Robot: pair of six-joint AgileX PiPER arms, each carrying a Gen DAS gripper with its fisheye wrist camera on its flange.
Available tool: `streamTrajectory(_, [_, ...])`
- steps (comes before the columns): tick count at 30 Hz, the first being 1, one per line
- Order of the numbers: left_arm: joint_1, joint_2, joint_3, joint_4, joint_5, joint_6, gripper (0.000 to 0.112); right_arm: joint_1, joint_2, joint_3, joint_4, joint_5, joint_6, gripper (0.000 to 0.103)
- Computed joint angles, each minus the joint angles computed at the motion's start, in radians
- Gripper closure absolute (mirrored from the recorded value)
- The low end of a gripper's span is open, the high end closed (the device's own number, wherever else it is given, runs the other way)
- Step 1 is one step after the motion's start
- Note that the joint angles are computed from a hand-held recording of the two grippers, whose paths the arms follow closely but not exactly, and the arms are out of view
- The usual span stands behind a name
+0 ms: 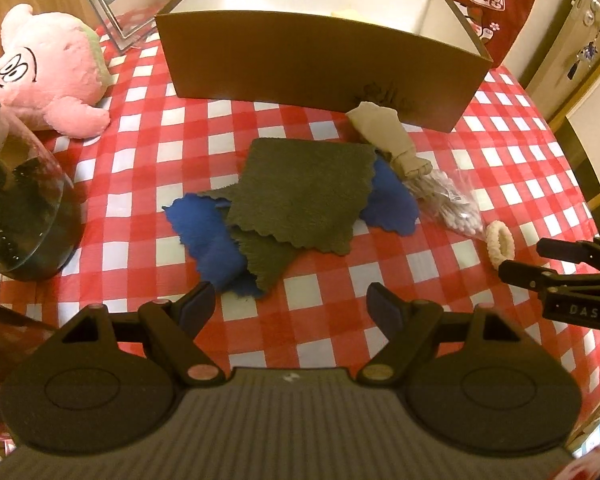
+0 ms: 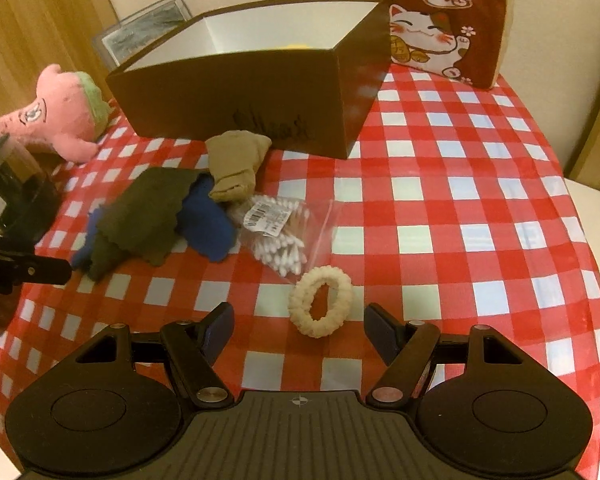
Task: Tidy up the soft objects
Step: 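Move the right gripper to the white scrunchie and grasp it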
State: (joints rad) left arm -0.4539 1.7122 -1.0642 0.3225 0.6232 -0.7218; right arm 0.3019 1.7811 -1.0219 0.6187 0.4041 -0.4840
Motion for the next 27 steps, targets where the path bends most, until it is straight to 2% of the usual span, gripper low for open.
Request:
streamTrajectory(3, [0.003, 0.02, -0.011, -0.01, -0.004, 0.014, 0.031, 0.005, 0.03, -0.007, 0.02, -0.025, -0.028, 0.032])
streamTrajectory(7, [0.006, 0.042, -0.022, -0.01, -0.017, 0.02, 0.031, 0.02, 0.069, -0.027, -0.042, -0.061, 0.008, 0.032])
streamTrajectory(11, [0.011, 0.059, -0.033, -0.012, -0.028, 0.026, 0.031, 0.022, 0.093, -0.037, -0.041, -0.076, -0.016, 0.033])
streamTrajectory(13, [0.013, 0.066, -0.038, -0.011, -0.035, 0.027, 0.031, 0.025, 0.104, -0.043, -0.058, -0.08, -0.012, 0.042])
streamTrajectory(17, [0.016, 0.085, -0.056, -0.024, -0.04, 0.045, 0.031, 0.037, 0.12, -0.048, -0.111, -0.079, 0.015, 0.053])
streamTrajectory(18, [0.016, 0.089, -0.06, -0.027, -0.042, 0.05, 0.031, 0.04, 0.121, -0.047, -0.127, -0.081, 0.025, 0.06])
streamTrajectory(20, [0.017, 0.096, -0.069, -0.035, -0.048, 0.062, 0.031, 0.041, 0.117, -0.036, -0.146, -0.095, 0.034, 0.067])
streamTrajectory(22, [0.014, 0.106, -0.081, -0.039, -0.05, 0.071, 0.031, 0.031, 0.115, -0.033, -0.115, -0.092, 0.001, 0.08])
streamTrajectory(27, [0.015, 0.139, -0.127, -0.072, -0.058, 0.121, 0.031, -0.011, 0.103, -0.044, -0.099, -0.055, -0.007, 0.084])
